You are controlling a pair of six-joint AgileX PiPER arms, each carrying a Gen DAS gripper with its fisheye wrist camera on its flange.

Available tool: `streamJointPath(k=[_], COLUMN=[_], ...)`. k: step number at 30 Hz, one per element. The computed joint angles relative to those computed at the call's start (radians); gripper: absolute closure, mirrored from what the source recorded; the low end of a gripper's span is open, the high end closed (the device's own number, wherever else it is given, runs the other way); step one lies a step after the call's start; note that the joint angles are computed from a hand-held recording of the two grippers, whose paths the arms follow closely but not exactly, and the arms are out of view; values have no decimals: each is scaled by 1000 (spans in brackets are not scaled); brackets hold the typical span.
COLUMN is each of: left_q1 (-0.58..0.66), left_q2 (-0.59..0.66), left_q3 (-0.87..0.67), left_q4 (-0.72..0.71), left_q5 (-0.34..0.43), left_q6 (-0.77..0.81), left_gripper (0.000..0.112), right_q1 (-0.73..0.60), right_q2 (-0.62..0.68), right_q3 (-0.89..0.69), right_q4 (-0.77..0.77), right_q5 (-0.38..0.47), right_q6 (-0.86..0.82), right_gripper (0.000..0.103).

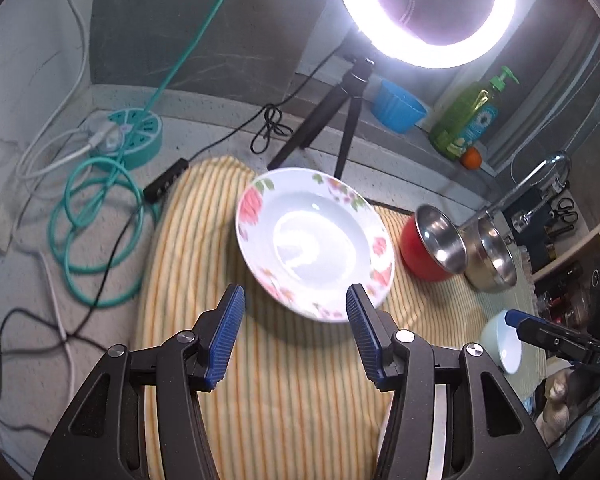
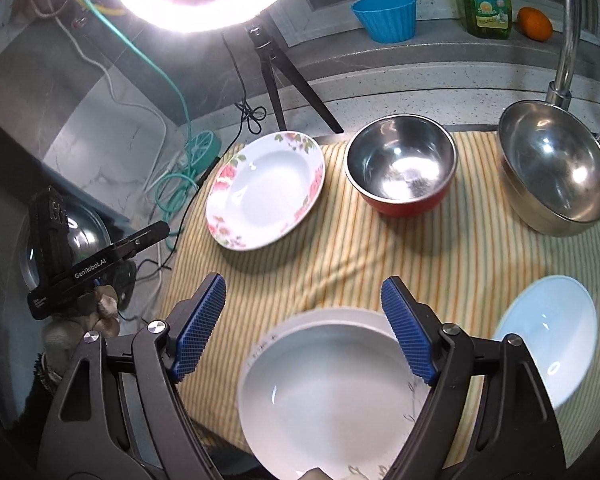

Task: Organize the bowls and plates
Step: 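Grasp the rim of the rose-pattern plate with the left tool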

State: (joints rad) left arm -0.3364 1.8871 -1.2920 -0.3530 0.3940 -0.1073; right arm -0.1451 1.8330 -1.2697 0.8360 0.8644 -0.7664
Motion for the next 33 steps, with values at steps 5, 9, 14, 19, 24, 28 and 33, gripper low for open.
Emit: streamJointPath(k=[5, 9, 14, 19, 24, 28, 33], left_q1=[33, 63, 98, 112, 126, 138, 146], left_q2=[102, 185, 282, 357, 418, 457, 484], left_q3=[-130, -234, -355, -459, -543, -597, -635], left_q4=[24, -13, -84, -71, -79, -94, -101], left_q5=[48, 90, 155, 208, 263, 301, 333], left_q6=[31, 86, 143, 134, 133, 135, 142], left_gripper=[60, 61, 63, 70, 77, 79, 88], right_q1=[30, 49, 75, 93, 113, 129, 143], right_q2=[89, 163, 255, 349, 419, 451, 488], right_q3=[-88, -168, -273, -380, -470, -516, -563], right_q4=[5, -14, -44, -68, -85, -104, -120], right_q5=[1, 8, 21, 54, 86, 91, 108], right_q6=[82, 153, 239, 315, 354, 375, 397], right_gripper=[21, 30, 40, 51, 59, 60, 72])
